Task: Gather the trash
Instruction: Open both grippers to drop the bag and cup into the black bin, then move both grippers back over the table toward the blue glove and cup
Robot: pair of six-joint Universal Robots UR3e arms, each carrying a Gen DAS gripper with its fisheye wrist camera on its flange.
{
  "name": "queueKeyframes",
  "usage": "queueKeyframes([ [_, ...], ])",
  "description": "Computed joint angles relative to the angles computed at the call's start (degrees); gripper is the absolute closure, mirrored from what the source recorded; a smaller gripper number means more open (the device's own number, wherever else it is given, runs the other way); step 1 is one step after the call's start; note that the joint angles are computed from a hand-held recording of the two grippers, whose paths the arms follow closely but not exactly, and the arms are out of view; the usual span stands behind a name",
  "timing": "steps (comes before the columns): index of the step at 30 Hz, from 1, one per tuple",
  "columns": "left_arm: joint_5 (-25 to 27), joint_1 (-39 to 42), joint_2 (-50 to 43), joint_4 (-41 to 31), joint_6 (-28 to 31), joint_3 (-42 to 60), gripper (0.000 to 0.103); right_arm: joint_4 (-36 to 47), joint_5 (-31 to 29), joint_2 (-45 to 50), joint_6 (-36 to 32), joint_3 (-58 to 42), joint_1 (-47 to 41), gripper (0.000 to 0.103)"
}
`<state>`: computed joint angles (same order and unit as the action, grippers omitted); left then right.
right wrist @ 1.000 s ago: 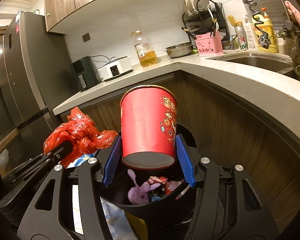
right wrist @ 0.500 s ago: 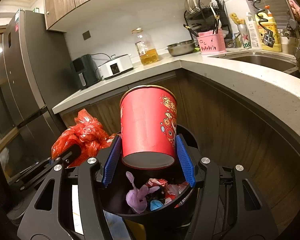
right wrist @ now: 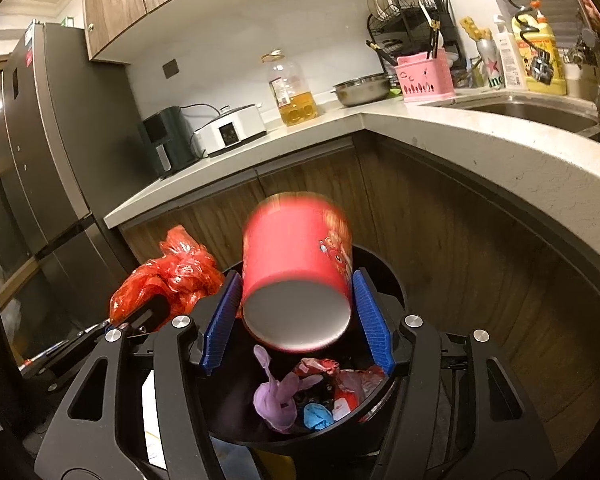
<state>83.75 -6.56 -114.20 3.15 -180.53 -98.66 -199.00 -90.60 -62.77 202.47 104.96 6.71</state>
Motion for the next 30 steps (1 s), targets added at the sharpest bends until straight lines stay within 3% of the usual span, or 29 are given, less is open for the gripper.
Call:
queueKeyframes([
  [2, -0.19, 0.32, -0.14, 0.87, -0.11, -0.49, 0.059, -0.38, -0.55, -0.11, 0.85, 0.55, -0.33, 0.040],
  [6, -1.22, 0.83, -0.17, 0.66, -0.18, -0.91, 0.047, -0.37, -1.00, -0.67, 1.91, 1.69, -1.25, 0.038],
  [15, 0.67, 0.89, 0.75, 1.41, -0.24, -3.04, 0.029, -0.08, -4.25, -1.51, 0.69, 2.69, 0.61, 0.032],
  [30, 3.68, 5.74, 12.29, 6.92, -1.70, -18.99, 0.017, -1.48, -12.78, -4.40, -2.44, 5.80, 7.68, 0.020],
])
